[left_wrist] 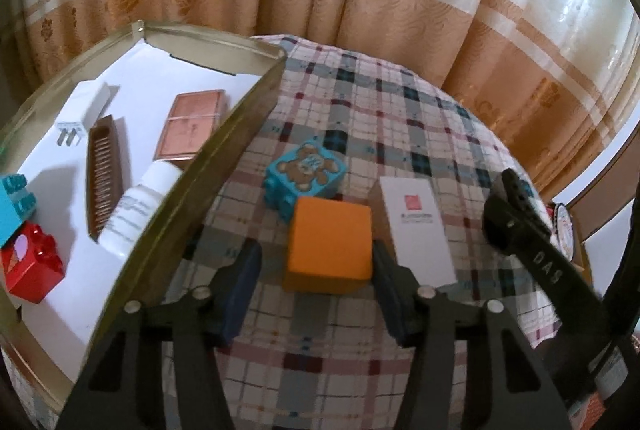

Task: Organize rigid objects
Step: 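Grasp the orange cube with the left gripper while the right gripper holds the black object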

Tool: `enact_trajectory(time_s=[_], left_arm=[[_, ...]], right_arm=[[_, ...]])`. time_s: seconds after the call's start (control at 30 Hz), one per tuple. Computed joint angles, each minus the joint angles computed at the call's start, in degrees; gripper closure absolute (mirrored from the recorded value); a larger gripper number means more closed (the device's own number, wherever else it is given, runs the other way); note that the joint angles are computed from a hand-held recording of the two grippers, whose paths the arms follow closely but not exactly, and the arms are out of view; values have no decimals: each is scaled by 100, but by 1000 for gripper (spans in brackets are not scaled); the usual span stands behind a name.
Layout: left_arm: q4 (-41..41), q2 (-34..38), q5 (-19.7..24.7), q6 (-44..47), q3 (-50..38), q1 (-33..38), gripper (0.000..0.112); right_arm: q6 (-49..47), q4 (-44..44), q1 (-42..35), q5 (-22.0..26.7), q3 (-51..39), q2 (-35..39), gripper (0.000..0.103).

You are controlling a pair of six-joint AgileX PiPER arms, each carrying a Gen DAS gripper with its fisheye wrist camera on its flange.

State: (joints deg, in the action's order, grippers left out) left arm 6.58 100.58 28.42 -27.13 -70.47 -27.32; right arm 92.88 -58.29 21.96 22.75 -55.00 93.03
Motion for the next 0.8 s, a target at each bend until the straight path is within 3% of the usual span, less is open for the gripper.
enact_trajectory(time_s=[0.23, 0.33, 0.37, 0.4, 0.43, 0.57, 0.67, 0.8], left_arm=[[578, 400, 274, -284, -400, -162, 56], [917, 453, 184, -445, -373, -253, 56], [1011, 424, 70, -514, -300, -259, 58], [1041, 388, -90, -497, -200, -247, 69], [1171, 366, -175, -565, -137, -261, 73], [1275, 231, -546, -500, 167, -277, 73], [828, 130, -761, -74, 315, -219, 73], [606, -156, -1194, 192, 690, -163, 73]], right_arm=[[-44, 40, -16, -25, 13, 0, 73], [-161, 175, -44, -50, 7, -2, 73], [-171, 189, -52, -64, 10, -2, 73], [-203, 219, -64, -73, 3, 3, 73], [-234, 243, -70, -77, -1, 5, 73], [-17, 29, -57, -76, 19, 10, 73], [243, -231, -56, -119, 70, -17, 73], [1396, -1481, 151, 3, 261, -194, 73]])
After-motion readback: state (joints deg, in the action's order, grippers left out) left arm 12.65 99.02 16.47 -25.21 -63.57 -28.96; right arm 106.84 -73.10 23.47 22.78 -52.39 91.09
